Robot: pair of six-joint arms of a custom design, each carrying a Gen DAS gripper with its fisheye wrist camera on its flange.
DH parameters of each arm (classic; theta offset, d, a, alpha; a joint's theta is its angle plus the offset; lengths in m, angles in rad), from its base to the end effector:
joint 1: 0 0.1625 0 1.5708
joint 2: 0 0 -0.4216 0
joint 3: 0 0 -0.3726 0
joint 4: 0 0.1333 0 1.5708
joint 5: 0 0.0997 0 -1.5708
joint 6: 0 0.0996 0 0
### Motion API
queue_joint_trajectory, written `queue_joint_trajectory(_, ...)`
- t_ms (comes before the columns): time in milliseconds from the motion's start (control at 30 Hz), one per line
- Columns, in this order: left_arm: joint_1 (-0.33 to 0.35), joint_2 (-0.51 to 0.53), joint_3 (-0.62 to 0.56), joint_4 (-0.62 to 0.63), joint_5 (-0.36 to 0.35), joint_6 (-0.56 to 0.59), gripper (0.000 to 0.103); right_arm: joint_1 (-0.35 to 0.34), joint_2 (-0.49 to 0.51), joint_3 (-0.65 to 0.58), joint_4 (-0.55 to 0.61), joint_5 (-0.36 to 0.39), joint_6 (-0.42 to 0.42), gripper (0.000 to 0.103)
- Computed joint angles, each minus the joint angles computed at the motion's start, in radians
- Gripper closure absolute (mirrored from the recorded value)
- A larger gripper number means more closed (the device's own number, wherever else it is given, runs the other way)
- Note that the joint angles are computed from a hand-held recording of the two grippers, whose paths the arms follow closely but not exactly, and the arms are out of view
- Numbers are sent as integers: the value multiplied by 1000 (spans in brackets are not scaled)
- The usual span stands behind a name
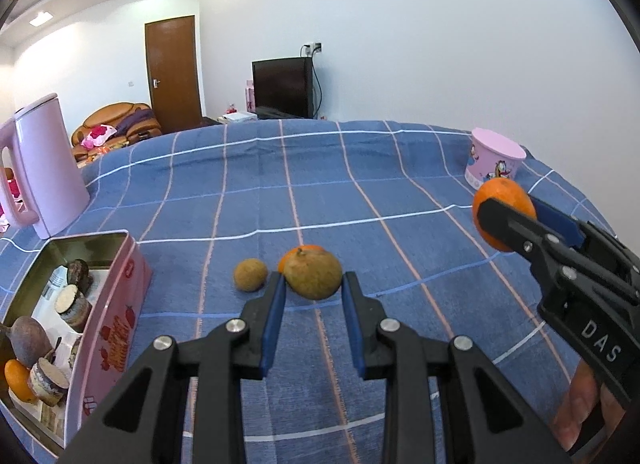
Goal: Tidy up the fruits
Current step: 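Lift the brown fruit with the left gripper while the right holds the orange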
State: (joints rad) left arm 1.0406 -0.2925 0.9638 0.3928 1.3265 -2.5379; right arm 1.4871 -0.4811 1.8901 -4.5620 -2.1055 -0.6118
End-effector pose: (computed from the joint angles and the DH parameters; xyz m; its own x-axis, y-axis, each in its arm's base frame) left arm -0.1955 -0.6448 -0.0806 -0.4870 0.7488 -0.4496 0.8729 0.3999 -0.2795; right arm 0.0389 -0.5234 0.0905 -0.6665 0.4811 0.5695 -0.4688 0.3236 -0.8219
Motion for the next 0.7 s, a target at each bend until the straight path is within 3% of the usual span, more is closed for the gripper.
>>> queue_joint_trajectory(700, 9, -69, 114, -125, 10, 3, 73, 6, 24, 1, -79, 47, -58, 55)
